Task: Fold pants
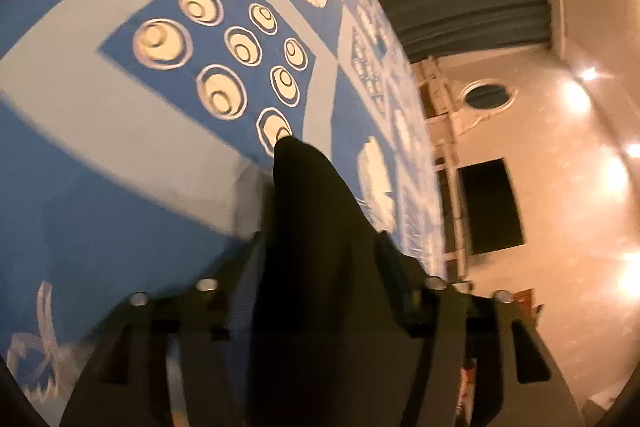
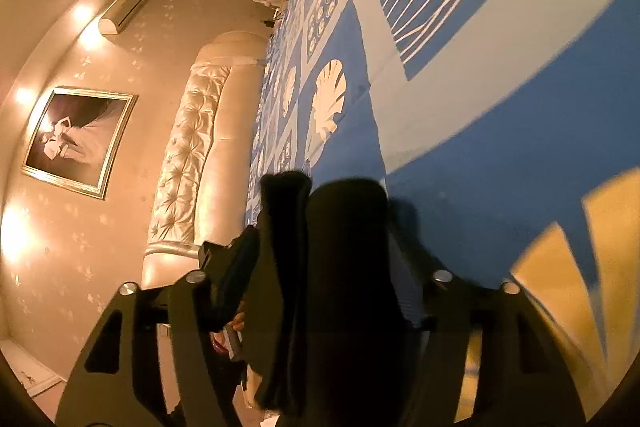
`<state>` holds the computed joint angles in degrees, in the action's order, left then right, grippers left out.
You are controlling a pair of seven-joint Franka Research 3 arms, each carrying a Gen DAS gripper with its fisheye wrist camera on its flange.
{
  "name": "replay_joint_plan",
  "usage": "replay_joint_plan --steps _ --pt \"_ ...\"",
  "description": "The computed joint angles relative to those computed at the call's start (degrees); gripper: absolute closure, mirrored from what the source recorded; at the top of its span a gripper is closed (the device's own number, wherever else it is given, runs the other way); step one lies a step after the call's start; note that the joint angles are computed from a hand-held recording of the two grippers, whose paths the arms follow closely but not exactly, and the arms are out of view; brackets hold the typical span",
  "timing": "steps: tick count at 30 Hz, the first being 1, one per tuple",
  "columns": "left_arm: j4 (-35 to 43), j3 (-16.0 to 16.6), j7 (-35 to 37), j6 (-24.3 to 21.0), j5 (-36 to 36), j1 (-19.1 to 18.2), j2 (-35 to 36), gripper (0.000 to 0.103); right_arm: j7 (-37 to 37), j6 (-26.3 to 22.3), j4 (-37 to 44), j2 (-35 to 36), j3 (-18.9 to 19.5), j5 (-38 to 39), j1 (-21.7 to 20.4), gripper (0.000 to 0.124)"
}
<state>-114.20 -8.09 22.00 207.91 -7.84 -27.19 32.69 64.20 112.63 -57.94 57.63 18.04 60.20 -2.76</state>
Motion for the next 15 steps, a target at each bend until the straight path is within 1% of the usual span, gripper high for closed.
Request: replay_joint_plan --steps 1,3,4,6,8,10,12,13,15 --pt "-2.00 -0.50 -0.50 1.57 -0.12 0.03 -1.01 0.036 -0.47 0.05 -1.66 -1.19 -0.19 -0.12 -0.42 0.057" --pt "-6.03 -0.89 -0.59 3.15 -1.44 -0.88 -3.51 0.030 -2.05 -0.14 -6.32 -4.32 -0.56 0.16 -1.61 0.055" --pt "-7.68 -0.86 -0.16 3.33 -2.53 -1.71 -4.71 0.027 -2.79 -0.61 -8.83 -5.84 -0.70 0.64 -2.31 0.055" --pt "-10.98 -1.59 0.20 2.04 -4.14 -2.96 -7.39 0.023 -3.71 -2.42 -11.88 -7.51 -1.12 1.82 -3.58 0.054" --pt "-12.84 -2.59 0.01 1.78 -4.64 -3.74 -8.79 0.022 -4.37 -3.88 -15.47 -9.29 -1.31 3.72 -4.56 0.053" --pt "-13.52 -2.75 0.68 1.48 -5.82 -5.27 -9.47 0.020 -4.89 -5.38 -18.15 -10.54 -1.62 5.50 -4.92 0.052" --pt "-13.54 -2.56 1.42 1.99 -8.14 -7.36 -9.60 0.019 -6.44 -5.19 -21.03 -12.47 -2.31 6.76 -4.65 0.049" --pt "-13.37 -3.28 0.68 2.86 -8.06 -7.27 -9.20 0.018 -7.37 -4.94 -22.23 -13.38 -2.65 7.30 -4.44 0.046" --pt "-12.50 -5.08 -1.65 4.47 -5.69 -5.77 -7.82 0.018 -8.44 -4.33 -24.38 -14.99 -3.29 8.51 -3.95 0.044"
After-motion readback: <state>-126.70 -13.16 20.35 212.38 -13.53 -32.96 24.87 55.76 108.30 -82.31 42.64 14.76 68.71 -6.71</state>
